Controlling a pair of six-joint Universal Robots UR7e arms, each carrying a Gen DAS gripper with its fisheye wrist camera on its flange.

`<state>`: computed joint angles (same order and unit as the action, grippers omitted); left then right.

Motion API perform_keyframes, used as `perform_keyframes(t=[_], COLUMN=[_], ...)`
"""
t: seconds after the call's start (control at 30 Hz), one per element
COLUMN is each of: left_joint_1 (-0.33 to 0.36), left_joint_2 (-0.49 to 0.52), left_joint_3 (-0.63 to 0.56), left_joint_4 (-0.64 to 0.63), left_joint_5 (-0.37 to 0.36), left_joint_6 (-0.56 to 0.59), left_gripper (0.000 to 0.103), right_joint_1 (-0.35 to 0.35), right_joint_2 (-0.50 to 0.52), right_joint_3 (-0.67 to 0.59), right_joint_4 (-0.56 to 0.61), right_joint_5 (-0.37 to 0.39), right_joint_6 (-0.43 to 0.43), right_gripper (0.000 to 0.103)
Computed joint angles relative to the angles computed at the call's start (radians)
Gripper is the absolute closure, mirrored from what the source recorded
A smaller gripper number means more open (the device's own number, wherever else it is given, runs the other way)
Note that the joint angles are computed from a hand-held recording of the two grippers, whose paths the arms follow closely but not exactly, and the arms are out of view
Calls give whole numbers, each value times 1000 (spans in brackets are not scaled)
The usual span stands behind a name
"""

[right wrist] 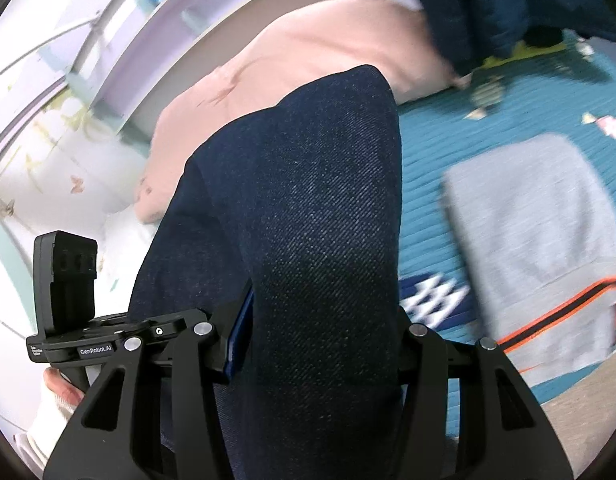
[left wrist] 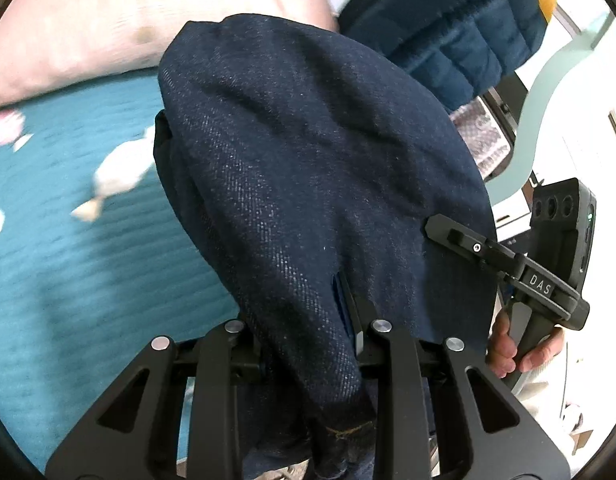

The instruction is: Fold large clothes

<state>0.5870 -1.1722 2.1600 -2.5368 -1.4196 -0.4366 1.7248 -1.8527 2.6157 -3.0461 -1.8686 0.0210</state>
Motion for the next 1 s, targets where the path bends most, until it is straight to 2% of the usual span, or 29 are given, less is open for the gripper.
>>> perform_keyframes(t=[0.1,0.2,0.4,0.6,0.67,0.77,0.8,0.83,0.9,0.93,1.0], left_joint_1=[-23,-37,-42,-27,-33,-31,-24,-20,-10,-12,-26], left_joint_2=[146,275,486,590,614,664,694,724,751,741,721], left_joint_3=[-94,-180,-339,-396,-403,-419,-430,-452,-441,-406,-381], left_joint_4=[-56,-107,-160,-191,-197,-206,-189,-131,-134,-198,-206], left_joint_5=[-20,-46,-111,-175,-169,-158,-140,-109,-100,-98,-70], left_joint_6=[1,4,1,-35,-26,-20,-34,-54,-56,-23,-1], left_gripper=[77,78,78,77,77,75,71,58,55,54,54], right_joint_1=[-96,-225,-398,-553,-616,-688,-710,-726,-751,-762,-791], right_joint_2=[-112,-224,-309,-348,-361,-343,-310,-275,-179,-173,-209], right_joint_3=[-29,-78,-154,-181,-180,-186,-183,-192,-202,-193,-166], right_joint_4=[106,225,336,394,411,413,388,382,363,342,311], right_joint_5=[25,69,93,148,181,186,156,129,25,18,69], right_joint_6=[-69,-163,-288,-382,-424,-463,-449,-423,-337,-320,-358], right_gripper=[55,55,55,55,55,51,49,48,39,39,39])
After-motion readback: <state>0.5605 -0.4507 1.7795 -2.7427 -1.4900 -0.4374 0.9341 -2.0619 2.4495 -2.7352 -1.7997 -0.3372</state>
